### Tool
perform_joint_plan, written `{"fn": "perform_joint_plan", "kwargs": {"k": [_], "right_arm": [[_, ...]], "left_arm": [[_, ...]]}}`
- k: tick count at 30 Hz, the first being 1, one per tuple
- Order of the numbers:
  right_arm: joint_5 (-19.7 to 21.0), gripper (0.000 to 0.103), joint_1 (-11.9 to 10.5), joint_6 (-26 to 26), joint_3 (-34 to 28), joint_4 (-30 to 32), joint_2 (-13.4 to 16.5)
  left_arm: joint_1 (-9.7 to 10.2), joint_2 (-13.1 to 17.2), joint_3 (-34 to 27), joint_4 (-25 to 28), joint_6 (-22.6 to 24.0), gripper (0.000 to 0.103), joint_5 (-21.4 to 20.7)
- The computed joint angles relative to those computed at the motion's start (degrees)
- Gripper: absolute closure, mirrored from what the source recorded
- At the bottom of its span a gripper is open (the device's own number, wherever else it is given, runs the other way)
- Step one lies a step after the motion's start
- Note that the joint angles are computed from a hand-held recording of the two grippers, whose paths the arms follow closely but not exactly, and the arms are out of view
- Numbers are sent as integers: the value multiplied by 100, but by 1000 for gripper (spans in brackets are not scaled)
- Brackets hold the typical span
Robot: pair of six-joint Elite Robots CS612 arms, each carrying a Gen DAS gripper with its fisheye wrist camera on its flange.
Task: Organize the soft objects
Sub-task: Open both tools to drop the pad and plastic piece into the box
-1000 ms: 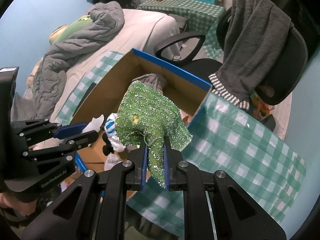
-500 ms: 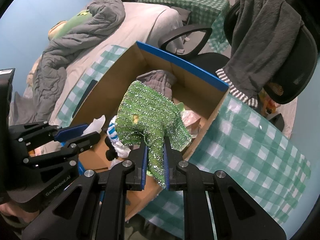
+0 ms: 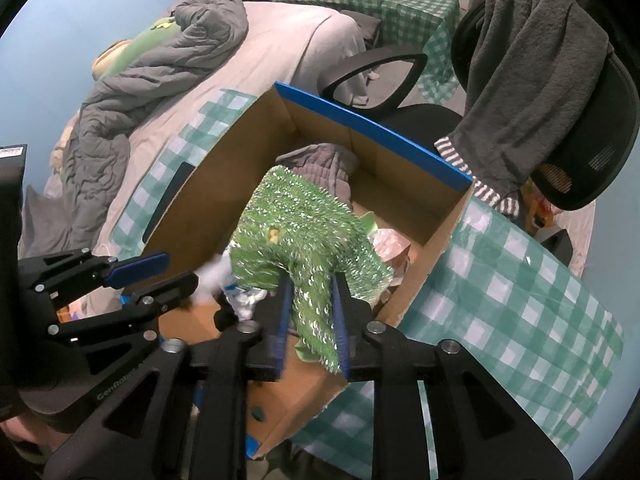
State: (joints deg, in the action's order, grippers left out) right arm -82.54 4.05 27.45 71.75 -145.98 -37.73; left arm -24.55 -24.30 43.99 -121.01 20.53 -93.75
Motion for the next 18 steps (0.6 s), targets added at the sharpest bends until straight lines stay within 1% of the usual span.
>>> {"fn": "perform_joint_plan", "kwargs": {"k": [2,6,10,12,15,18], "right_arm": [[-22,72,6,12,-5,8,-4],[-134,69,18,55,3,23,-35],[-223,60,17,132,90,-3,-122],[-287,55,24,185,167,-73,-189],[-357,53,21,271,304,-175,-297],[-499,47,27,363,451,-266,-422]], "left_arm": [[8,-9,16,-41,-13,58,-10],[18,-31,27,-20,-26,56,-4],[18,-96,100,-55,-13,51,12],[13,-159,184,-111,-1,45,-14],[14,-238,288,-197,23,44,-83],[2,-304,380,-268,36,42,-120]]}}
